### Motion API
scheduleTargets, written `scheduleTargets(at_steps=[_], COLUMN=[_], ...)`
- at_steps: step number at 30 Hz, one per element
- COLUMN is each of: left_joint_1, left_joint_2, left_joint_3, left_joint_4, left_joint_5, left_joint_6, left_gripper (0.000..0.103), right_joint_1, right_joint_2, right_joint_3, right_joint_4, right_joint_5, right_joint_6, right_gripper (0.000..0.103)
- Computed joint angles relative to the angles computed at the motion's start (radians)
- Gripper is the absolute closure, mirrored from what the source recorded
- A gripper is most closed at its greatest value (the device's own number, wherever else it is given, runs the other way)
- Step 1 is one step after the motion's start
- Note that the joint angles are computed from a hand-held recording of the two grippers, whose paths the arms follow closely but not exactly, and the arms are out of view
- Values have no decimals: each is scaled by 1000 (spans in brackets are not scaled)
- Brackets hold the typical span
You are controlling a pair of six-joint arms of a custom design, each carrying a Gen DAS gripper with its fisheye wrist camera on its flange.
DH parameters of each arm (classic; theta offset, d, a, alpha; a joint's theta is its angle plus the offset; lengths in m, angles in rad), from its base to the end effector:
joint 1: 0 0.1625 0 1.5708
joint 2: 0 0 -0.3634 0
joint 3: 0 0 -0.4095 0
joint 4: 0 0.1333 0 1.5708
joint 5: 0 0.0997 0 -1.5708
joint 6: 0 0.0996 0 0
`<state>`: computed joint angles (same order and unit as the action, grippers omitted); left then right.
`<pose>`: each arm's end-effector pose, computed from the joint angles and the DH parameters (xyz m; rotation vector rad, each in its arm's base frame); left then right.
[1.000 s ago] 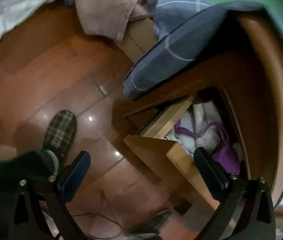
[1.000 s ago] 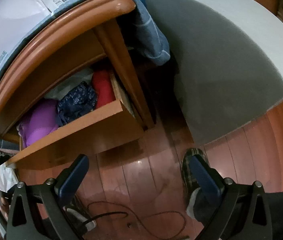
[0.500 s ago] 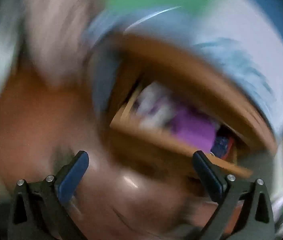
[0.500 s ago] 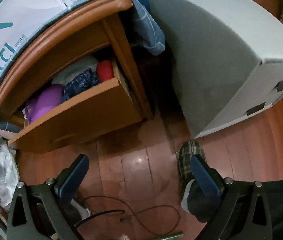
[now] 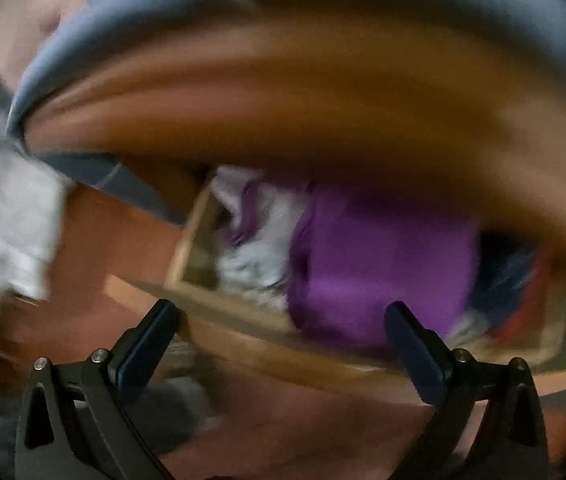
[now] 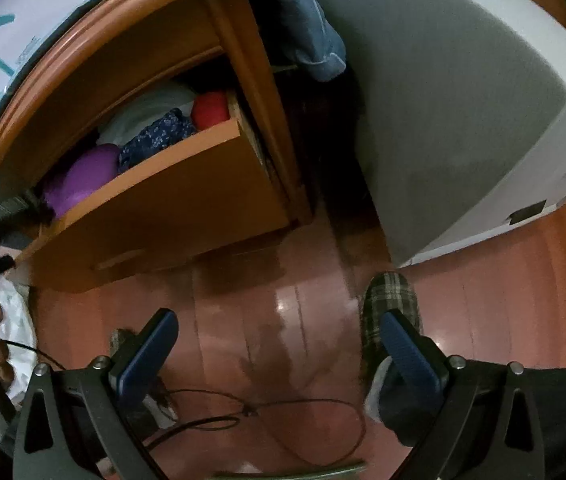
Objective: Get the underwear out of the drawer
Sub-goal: 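Lower the left gripper over the purple bra in the drawer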
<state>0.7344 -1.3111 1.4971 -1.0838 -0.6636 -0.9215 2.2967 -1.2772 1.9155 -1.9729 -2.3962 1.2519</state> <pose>-0.2555 -0.5160 0.3279 0.2632 2.0718 -0.3134 0.3869 -0.3454 0.1773 -0.5044 -2.3536 0.7225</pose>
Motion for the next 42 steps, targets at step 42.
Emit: scheduleTargets(at_steps=[42], left_joint_1=[-126], left_joint_2=[-435], left_joint_3=[480], left_joint_4=[-571], left_joint_5=[-73], left_joint_6=[383], left_gripper=[1], right_joint_1=[177], right_joint_2=[138], right_joint_3=[-171], right_joint_4=[285], right_joint_5=[-177], right_joint_6=[4], right_gripper=[0])
